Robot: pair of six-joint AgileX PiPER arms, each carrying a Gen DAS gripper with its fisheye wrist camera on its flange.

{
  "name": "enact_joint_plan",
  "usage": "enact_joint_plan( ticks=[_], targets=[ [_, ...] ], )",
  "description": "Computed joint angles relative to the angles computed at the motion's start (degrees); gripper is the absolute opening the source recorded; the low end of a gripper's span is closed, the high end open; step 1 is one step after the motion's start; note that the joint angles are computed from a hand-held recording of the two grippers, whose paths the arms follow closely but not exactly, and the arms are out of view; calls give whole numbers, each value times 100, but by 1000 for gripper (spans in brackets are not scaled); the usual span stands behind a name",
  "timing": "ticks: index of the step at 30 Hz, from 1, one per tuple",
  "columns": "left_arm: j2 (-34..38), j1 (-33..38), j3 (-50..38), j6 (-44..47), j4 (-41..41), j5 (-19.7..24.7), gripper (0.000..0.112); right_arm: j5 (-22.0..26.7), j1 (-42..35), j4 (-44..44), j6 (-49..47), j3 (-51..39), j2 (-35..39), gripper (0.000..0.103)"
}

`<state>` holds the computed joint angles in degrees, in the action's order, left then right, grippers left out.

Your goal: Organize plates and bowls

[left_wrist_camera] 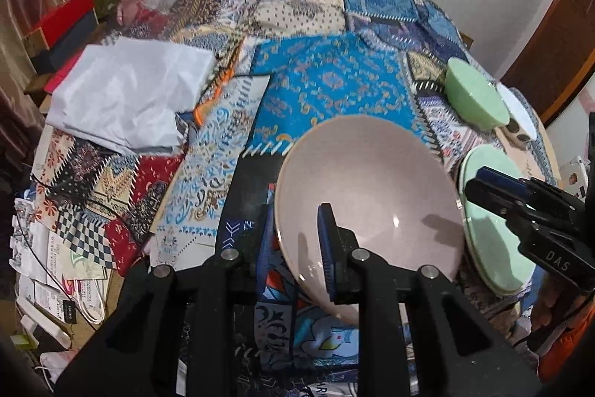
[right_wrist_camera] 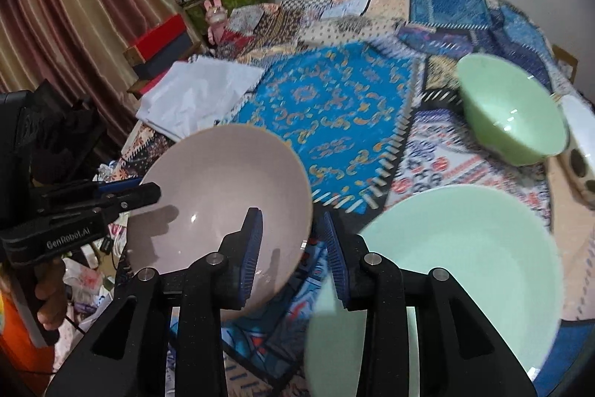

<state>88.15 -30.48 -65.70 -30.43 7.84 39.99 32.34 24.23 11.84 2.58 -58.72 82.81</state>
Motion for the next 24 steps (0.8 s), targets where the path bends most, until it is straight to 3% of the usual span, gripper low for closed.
enact_joint_plan(
  ticks=[10,15,21,24],
  targets=[
    [-235,-888,-630,-806,840,380,25,378,-845,373,-485,202,-1018,39],
    [-62,-1475,-1201,-1159,1282,588,30,475,-1112,41,-435,351,-1543,53],
    [459,-2028,-2099,-1301,1634,866,45,693,-1842,410,-1090,408,-1860,53],
    [790,-2246,-2575,-1335,1828,988,57,778,-2320,771,-1566,444,-1958,53]
  ],
)
